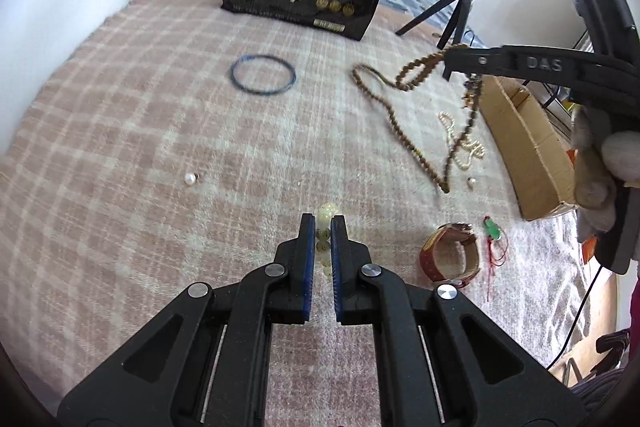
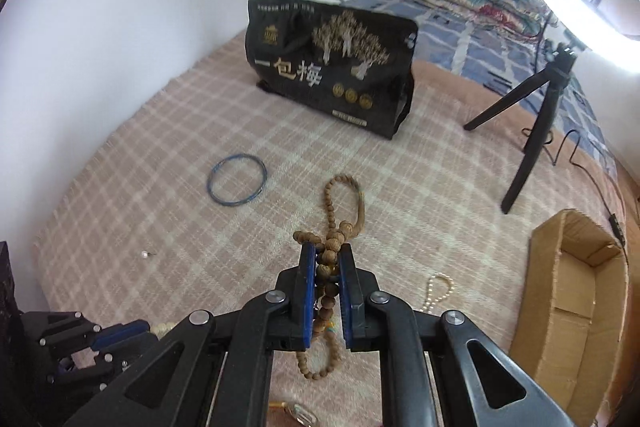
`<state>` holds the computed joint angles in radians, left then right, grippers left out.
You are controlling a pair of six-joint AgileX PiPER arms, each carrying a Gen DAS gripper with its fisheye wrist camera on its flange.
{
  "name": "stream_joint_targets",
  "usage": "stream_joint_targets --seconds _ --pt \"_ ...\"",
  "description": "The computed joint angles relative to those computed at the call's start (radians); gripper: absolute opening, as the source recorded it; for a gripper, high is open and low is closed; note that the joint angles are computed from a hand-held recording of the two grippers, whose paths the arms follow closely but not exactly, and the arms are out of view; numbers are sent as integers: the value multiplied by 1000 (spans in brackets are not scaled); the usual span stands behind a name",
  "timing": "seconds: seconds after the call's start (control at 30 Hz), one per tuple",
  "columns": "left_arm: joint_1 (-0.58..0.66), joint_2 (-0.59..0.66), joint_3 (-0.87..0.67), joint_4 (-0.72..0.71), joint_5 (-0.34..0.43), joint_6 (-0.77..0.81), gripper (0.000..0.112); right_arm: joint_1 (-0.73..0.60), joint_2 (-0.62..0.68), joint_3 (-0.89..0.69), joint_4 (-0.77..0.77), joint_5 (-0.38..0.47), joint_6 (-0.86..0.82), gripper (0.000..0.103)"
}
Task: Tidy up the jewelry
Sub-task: 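Lift the bracelet and bead strand and carry both over the cardboard box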
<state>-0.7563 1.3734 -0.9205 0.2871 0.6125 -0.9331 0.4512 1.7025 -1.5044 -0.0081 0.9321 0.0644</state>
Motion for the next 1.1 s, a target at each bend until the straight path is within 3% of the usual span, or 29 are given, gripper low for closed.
stream_joint_targets --seconds 0.37,0.67,0.83,1.1 --pt "-57 -58 -85 70 95 -15 5 -54 -193 -9 26 58 -13 8" --pt "-106 -55 -214 73 158 44 5 -135 -311 -93 64 165 -55 8" --pt "-120 -8 -325 36 174 114 5 -255 -405 -89 129 200 -108 8" --pt "-149 130 -547 -11 194 216 5 -573 -511 -88 295 265 -284 8"
